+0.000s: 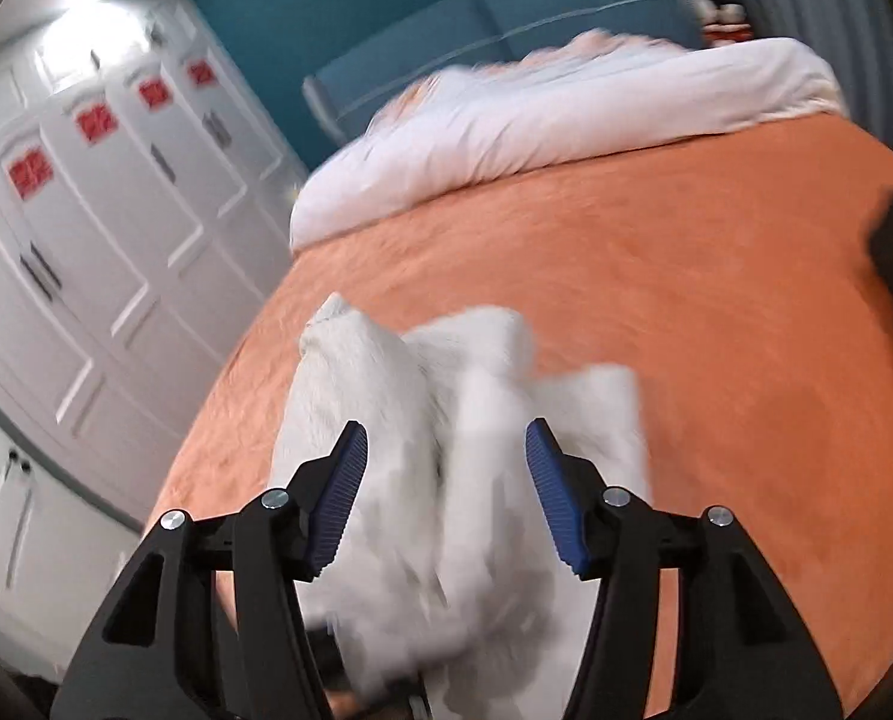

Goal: Fold large clothes

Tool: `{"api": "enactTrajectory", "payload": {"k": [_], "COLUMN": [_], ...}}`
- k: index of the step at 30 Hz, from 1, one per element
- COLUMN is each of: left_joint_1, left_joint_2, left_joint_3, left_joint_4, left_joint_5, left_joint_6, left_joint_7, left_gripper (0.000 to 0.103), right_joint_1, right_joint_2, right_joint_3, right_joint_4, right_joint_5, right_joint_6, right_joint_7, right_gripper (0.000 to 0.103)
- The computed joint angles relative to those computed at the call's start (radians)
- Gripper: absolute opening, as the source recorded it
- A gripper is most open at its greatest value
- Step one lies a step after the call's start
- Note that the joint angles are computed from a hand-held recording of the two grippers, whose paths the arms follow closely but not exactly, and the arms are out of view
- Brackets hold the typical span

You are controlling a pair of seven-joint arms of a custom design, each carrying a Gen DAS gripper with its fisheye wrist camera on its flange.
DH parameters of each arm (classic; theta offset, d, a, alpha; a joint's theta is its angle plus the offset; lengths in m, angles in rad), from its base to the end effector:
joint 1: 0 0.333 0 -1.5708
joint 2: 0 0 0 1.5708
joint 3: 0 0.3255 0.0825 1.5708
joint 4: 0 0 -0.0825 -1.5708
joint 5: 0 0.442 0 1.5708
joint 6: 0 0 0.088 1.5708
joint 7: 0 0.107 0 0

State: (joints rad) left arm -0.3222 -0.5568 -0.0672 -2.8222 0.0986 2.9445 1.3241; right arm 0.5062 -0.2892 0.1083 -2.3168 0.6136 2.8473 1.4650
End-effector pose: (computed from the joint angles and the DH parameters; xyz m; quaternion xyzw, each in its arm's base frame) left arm 0.3924 -0.1660 0.4045 -0.5838 0.7400 -0.2760 0.1881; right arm 0.4678 0.2970 0.5302 -0.7055 0.5681 -0.0380 0.4220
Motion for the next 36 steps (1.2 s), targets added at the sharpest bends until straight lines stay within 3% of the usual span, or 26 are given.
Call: {"api": "enactTrajectory", "payload": {"k": [3, 5, 6, 7, 10, 12, 16, 20, 23, 25, 28, 32, 33, 36], "left_joint_1": [-0.006, -0.003, 0.000, -0.002, -0.062, -0.125, -0.186, -0.262, -0.238, -0.189, -0.098, -0.080, -0.075, 0.028], "left_joint_2": [-0.006, -0.013, -0.015, -0.023, -0.032, -0.026, -0.031, -0.171, -0.296, -0.310, -0.213, 0.064, 0.105, 0.142], "left_joint_3": [0.000, -0.012, -0.019, -0.017, 0.033, 0.074, 0.101, 0.170, 0.185, 0.173, 0.184, 0.267, 0.269, 0.157], "left_joint_4": [-0.001, -0.004, -0.004, -0.008, -0.009, 0.001, 0.008, -0.024, -0.051, -0.038, 0.063, 0.248, 0.260, 0.246], "left_joint_5": [0.004, 0.011, 0.016, 0.018, -0.012, -0.055, -0.131, -0.226, -0.242, -0.232, -0.233, -0.327, -0.350, -0.288], "left_joint_6": [-0.008, -0.012, -0.015, -0.018, -0.021, -0.033, -0.050, -0.092, -0.108, -0.086, -0.098, -0.191, -0.176, -0.097], "left_joint_7": [0.010, 0.010, 0.008, 0.013, 0.063, 0.110, 0.164, 0.263, 0.318, 0.322, 0.277, 0.292, 0.305, 0.277], "left_gripper": [0.004, 0.004, 0.004, 0.004, 0.004, 0.004, 0.009, 0.016, 0.017, 0.028, 0.032, 0.030, 0.027, 0.026], "right_joint_1": [0.022, -0.008, -0.015, -0.023, -0.043, -0.054, -0.069, -0.079, -0.089, -0.086, -0.095, -0.104, -0.108, -0.134], "right_joint_2": [0.132, 0.220, 0.229, 0.231, 0.183, 0.178, 0.166, 0.200, 0.219, 0.230, 0.224, 0.194, 0.194, 0.124], "right_joint_3": [-0.029, -0.007, 0.002, 0.007, 0.009, 0.020, -0.021, -0.034, -0.026, -0.008, -0.002, 0.006, 0.008, 0.022], "right_joint_4": [0.143, 0.223, 0.224, 0.220, 0.173, 0.142, 0.048, 0.020, 0.026, 0.035, 0.030, 0.017, 0.024, -0.007], "right_joint_5": [0.015, 0.023, 0.040, 0.054, 0.136, 0.095, 0.254, 0.396, 0.476, 0.472, 0.420, 0.264, 0.211, 0.021], "right_joint_6": [-0.141, -0.225, -0.235, -0.232, -0.199, -0.133, -0.110, -0.089, -0.092, -0.071, -0.065, -0.066, -0.069, -0.054], "right_joint_7": [-0.072, -0.102, -0.121, -0.133, -0.190, -0.134, -0.162, -0.240, -0.298, -0.290, -0.247, -0.121, -0.075, 0.114], "right_gripper": [0.056, 0.053, 0.035, 0.025, 0.015, 0.015, 0.016, 0.019, 0.020, 0.020, 0.021, 0.023, 0.023, 0.023]}}
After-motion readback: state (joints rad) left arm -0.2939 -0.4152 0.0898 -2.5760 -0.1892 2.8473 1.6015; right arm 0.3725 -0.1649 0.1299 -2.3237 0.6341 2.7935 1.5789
